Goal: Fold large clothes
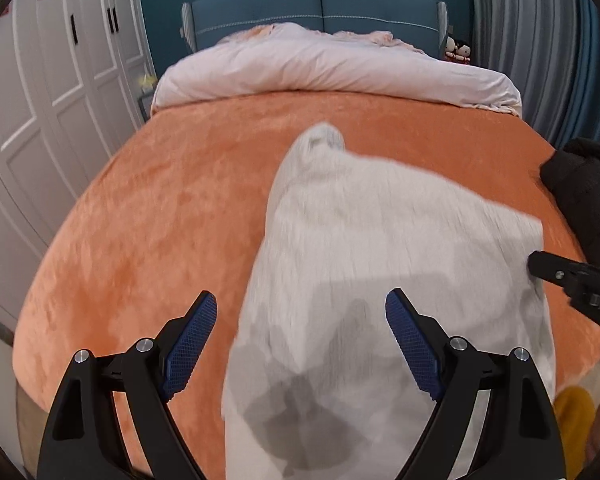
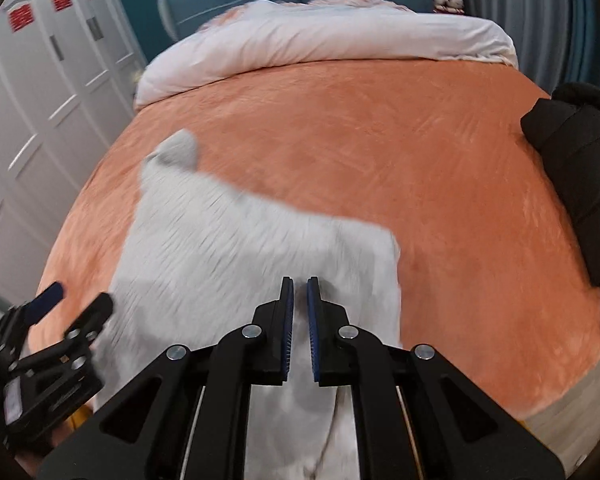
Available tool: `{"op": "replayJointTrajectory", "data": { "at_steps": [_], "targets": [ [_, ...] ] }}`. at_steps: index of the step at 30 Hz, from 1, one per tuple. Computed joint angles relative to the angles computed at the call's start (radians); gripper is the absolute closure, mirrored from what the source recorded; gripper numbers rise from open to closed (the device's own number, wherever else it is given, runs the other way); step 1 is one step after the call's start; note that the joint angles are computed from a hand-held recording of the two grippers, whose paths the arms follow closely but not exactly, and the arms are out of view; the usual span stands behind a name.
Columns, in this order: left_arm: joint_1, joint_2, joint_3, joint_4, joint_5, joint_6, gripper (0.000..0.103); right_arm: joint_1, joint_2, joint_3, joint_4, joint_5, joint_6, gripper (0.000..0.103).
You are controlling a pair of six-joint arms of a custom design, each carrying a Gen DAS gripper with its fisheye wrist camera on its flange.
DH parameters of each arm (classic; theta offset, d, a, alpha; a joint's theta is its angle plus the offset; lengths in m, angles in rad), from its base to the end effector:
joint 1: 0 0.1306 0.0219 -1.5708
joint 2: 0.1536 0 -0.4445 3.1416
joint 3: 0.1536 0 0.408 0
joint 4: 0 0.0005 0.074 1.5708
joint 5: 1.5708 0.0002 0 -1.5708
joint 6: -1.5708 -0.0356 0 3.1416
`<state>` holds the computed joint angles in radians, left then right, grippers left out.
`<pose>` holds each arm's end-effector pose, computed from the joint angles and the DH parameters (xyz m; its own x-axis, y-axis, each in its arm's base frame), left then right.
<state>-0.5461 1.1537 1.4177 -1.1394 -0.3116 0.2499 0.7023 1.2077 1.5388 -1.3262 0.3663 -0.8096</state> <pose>0.3207 -0.1827 0.5833 -0.7165 0.1600 -0.6790 0.1541 0.9856 0.0696 0.2937 0.2312 0.6080 -0.7706 0.2335 -0.5930 0.1503 0.9708 0.1869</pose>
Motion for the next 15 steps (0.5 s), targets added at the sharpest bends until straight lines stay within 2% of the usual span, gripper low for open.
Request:
{"op": "replayJointTrajectory", "data": {
  "at_steps": [4, 8, 12, 15],
  "targets": [
    [0.024, 0.071, 0.049, 0.028, 0.002, -0.021, 0.018, -0.038, 0.025, -0.027, 0.020, -0.040, 0.003, 0.099],
    [0.053, 0.156, 0.071, 0.035, 0.042, -0.018, 0.018, -0.108, 0.056, -0.094, 0.090, -0.126, 0.038, 0.100],
    [0.087, 0.204, 0.053, 0.047, 0.134, 0.041, 0.011, -0.137, 0.054, -0.176, 0.169, -0.183, 0.034, 0.102],
    [0.095, 0.219, 0.032, 0.074, 0.140, 0.058, 0.005, -0.163, 0.043, -0.220, 0.229, -0.241, 0.009, 0.103]
  ]
}}
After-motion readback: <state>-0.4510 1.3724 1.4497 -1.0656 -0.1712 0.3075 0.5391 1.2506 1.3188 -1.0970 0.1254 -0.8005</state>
